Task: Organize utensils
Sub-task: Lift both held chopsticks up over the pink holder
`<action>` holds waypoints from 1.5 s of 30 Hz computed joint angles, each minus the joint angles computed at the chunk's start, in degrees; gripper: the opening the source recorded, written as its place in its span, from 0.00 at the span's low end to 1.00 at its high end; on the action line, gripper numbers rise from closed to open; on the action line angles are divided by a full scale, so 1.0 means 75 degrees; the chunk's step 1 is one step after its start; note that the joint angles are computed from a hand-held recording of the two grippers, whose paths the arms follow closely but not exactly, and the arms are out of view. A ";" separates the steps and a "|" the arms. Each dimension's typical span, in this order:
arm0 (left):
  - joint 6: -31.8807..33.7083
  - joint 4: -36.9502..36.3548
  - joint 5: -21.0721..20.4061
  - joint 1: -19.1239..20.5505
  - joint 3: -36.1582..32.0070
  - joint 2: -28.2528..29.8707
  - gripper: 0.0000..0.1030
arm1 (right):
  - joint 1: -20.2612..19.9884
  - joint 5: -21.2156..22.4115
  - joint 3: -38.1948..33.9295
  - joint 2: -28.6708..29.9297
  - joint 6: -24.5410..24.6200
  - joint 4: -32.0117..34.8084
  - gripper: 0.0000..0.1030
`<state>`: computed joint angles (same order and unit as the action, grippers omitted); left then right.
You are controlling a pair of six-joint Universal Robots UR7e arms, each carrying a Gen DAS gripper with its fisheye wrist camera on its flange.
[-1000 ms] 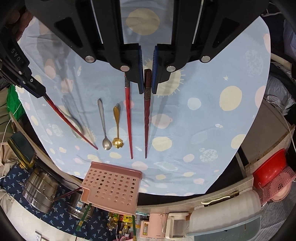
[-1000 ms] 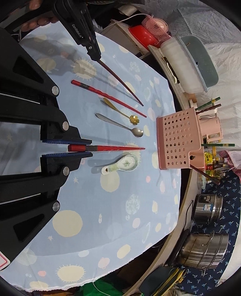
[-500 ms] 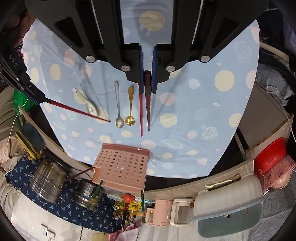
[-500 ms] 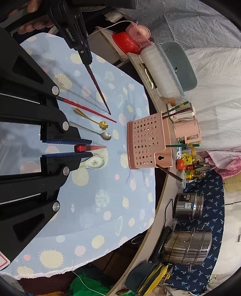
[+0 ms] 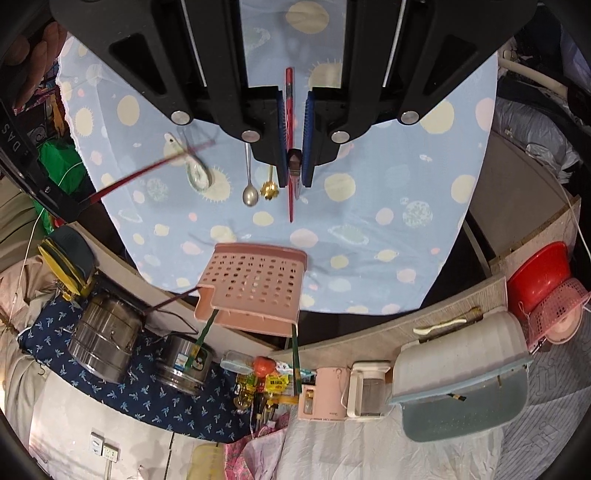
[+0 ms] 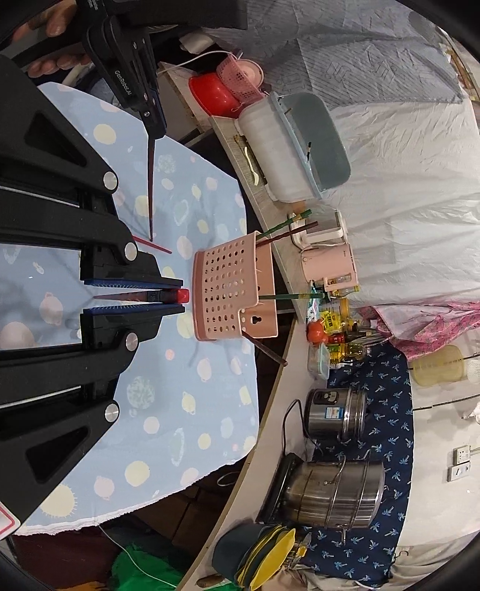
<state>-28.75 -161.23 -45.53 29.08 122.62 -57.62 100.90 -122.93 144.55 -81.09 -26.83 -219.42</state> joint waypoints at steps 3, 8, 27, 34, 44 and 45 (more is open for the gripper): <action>0.0224 -0.0132 0.0087 0.0001 -0.0184 0.0015 0.07 | 0.0066 0.0033 -0.0150 -0.0045 -0.0027 0.0083 0.07; 0.0552 -0.0243 0.0236 0.0013 -0.0564 0.0112 0.07 | 0.0134 0.0143 -0.0367 -0.0098 -0.0044 0.0268 0.07; 0.2727 -0.0687 0.0436 0.0144 -0.3259 0.1309 0.07 | 0.0444 0.0305 -0.2649 0.0213 -0.0610 0.1234 0.07; 0.3471 -0.0612 0.0317 0.0323 -0.4877 0.2192 0.07 | 0.0415 0.0251 -0.3881 0.0822 -0.0911 0.1449 0.07; 0.3965 -0.0565 0.0136 0.0698 -0.6575 0.3199 0.07 | 0.0226 0.0294 -0.5090 0.1523 -0.1133 0.1788 0.07; 0.3969 -0.0535 0.0083 0.0742 -0.6703 0.3271 0.07 | 0.0183 0.0314 -0.5170 0.1584 -0.1129 0.1813 0.07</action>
<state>1.02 -165.23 -44.91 34.64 72.35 -33.08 102.27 -120.58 105.77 -69.20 -35.30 -205.83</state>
